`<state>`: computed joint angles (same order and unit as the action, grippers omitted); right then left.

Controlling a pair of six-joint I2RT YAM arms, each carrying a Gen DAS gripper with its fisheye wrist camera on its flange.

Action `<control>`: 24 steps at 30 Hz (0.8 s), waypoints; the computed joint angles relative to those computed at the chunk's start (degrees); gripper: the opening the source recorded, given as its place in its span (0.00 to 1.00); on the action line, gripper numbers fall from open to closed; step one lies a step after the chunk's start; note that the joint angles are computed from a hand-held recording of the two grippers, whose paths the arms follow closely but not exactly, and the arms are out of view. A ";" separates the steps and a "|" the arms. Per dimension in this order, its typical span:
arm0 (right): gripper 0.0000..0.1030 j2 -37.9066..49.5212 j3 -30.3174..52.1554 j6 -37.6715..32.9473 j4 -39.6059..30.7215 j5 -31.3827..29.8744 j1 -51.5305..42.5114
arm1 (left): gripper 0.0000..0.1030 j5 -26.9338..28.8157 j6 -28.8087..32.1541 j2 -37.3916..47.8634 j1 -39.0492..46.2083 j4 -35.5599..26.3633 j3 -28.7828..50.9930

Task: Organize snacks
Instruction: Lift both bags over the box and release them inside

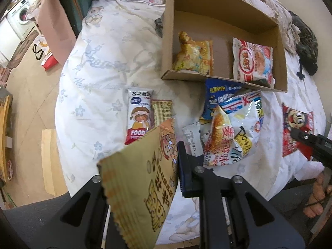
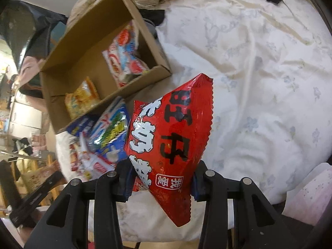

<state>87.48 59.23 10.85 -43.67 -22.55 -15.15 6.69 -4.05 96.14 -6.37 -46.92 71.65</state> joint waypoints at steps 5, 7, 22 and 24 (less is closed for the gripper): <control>0.43 -5.98 0.99 -0.02 0.37 -0.55 3.65 | 0.14 -0.79 -0.09 -1.58 -0.28 -1.39 3.13; 0.43 -6.92 2.28 0.23 0.89 -1.67 4.72 | 0.14 -0.79 -0.07 -1.53 -0.79 -2.29 5.93; 0.43 10.61 23.95 2.25 2.78 -0.03 12.56 | 0.14 -0.86 1.49 19.93 -5.60 -10.05 40.67; 0.43 14.04 26.65 1.64 2.38 -0.10 12.68 | 0.14 -0.49 1.33 22.15 -5.91 -9.75 43.06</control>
<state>101.51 85.88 12.49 -41.29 -22.64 -2.48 6.20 -2.73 118.28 -12.28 -56.68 114.71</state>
